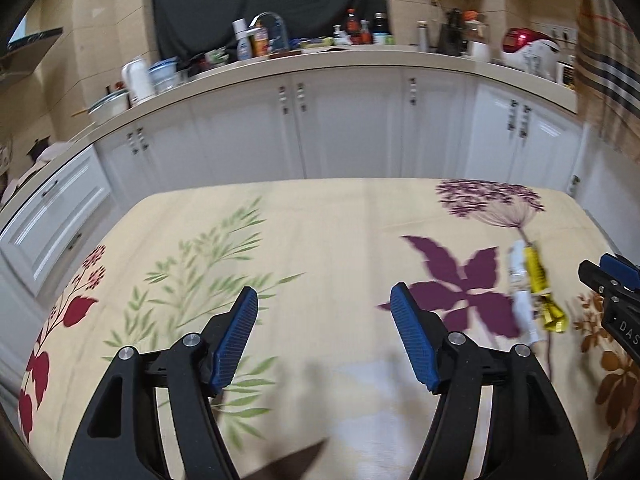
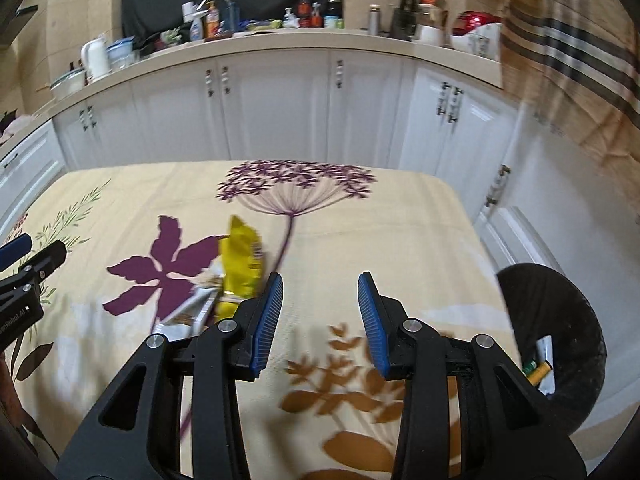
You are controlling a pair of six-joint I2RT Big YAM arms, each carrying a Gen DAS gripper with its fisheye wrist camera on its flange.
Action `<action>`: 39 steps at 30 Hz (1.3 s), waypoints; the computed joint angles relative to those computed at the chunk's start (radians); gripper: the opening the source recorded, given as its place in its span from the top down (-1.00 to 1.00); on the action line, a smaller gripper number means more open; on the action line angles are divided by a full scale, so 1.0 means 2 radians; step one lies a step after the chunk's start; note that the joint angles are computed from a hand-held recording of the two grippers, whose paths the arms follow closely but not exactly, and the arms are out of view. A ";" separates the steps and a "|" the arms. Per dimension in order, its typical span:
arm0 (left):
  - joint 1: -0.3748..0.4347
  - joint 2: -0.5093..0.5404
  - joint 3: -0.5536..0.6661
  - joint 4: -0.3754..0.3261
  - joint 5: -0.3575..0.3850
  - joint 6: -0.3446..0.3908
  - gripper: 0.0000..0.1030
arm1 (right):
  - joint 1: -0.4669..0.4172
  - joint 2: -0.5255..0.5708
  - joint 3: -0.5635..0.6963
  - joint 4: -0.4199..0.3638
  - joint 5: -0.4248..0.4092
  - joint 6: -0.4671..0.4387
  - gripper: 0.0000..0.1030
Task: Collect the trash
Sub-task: 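Move both open tools back over the table, then close the right tool on the yellow snack bag, then close the left tool on the white crumpled wrapper while the right tool holds the bag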
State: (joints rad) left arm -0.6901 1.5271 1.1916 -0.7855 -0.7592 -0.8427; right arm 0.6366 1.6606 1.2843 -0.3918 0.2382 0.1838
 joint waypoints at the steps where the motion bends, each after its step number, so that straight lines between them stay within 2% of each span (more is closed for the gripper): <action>1: 0.003 -0.005 -0.007 0.000 0.000 -0.004 -0.30 | 0.003 0.004 0.005 -0.004 0.000 -0.001 0.26; 20: 0.030 -0.044 -0.055 0.020 0.022 -0.012 -0.33 | 0.024 0.067 0.081 -0.084 -0.010 -0.008 0.27; 23: 0.028 -0.040 -0.052 0.024 0.025 -0.008 -0.33 | 0.023 0.067 0.079 -0.084 -0.020 -0.005 0.54; 30: 0.016 -0.022 -0.033 0.038 0.040 0.004 -0.33 | 0.017 0.051 0.058 -0.068 -0.006 -0.004 0.54; 39: -0.010 0.025 0.021 0.056 0.067 0.038 -0.33 | -0.013 0.014 0.011 -0.047 0.010 0.008 0.54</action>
State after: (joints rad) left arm -0.7102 1.5774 1.2334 -0.6737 -0.6257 -0.7661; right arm 0.6111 1.6891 1.3062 -0.4851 0.2574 0.1998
